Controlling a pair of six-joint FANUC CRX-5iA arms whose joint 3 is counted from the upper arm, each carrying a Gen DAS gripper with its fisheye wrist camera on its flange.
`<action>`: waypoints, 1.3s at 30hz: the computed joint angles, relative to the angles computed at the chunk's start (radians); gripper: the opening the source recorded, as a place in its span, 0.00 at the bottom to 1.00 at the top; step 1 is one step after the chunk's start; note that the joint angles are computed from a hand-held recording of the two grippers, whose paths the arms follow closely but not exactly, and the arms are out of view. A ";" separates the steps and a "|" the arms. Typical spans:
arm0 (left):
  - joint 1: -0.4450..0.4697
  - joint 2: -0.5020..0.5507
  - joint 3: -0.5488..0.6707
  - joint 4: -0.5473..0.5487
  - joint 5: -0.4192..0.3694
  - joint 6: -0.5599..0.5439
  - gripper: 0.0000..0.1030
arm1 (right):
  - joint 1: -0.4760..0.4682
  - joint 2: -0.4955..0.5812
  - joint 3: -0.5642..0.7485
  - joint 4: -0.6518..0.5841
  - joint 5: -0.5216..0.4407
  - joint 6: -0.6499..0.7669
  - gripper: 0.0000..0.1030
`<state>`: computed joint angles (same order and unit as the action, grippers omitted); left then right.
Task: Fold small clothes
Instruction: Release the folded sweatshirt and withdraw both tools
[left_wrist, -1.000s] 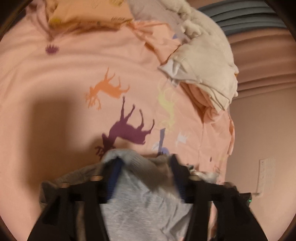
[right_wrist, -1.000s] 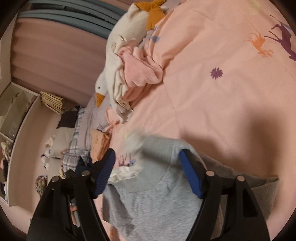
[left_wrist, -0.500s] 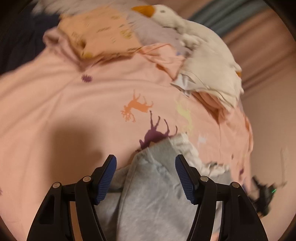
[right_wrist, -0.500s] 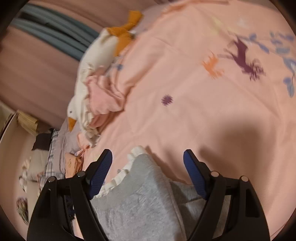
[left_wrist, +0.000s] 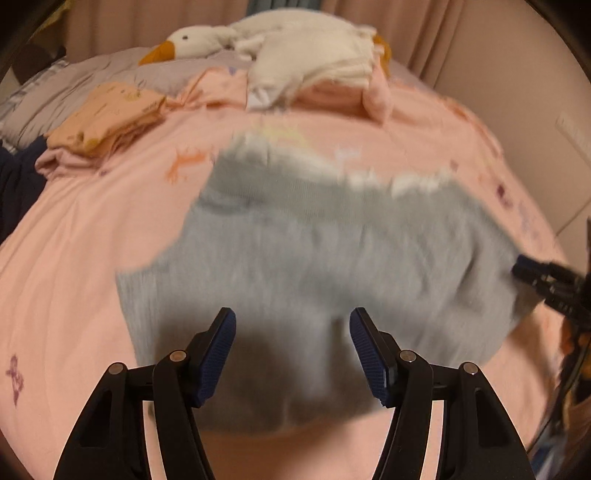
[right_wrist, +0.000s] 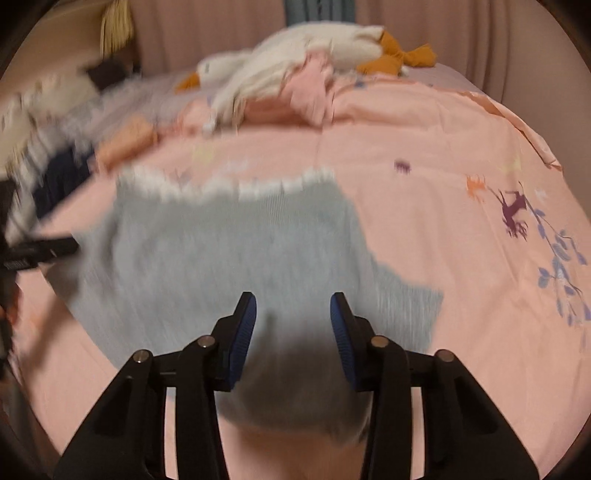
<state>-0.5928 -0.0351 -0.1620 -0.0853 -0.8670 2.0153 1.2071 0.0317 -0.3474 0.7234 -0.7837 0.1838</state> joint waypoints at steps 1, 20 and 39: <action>-0.006 0.007 -0.007 -0.009 -0.029 0.003 0.62 | 0.013 0.006 0.003 -0.017 -0.031 0.015 0.39; -0.023 -0.117 -0.107 -0.024 0.067 0.145 0.62 | 0.071 0.000 -0.015 0.159 0.065 -0.107 0.43; 0.096 -0.271 -0.302 0.168 0.185 0.093 0.62 | 0.119 0.193 0.200 0.020 0.102 0.060 0.39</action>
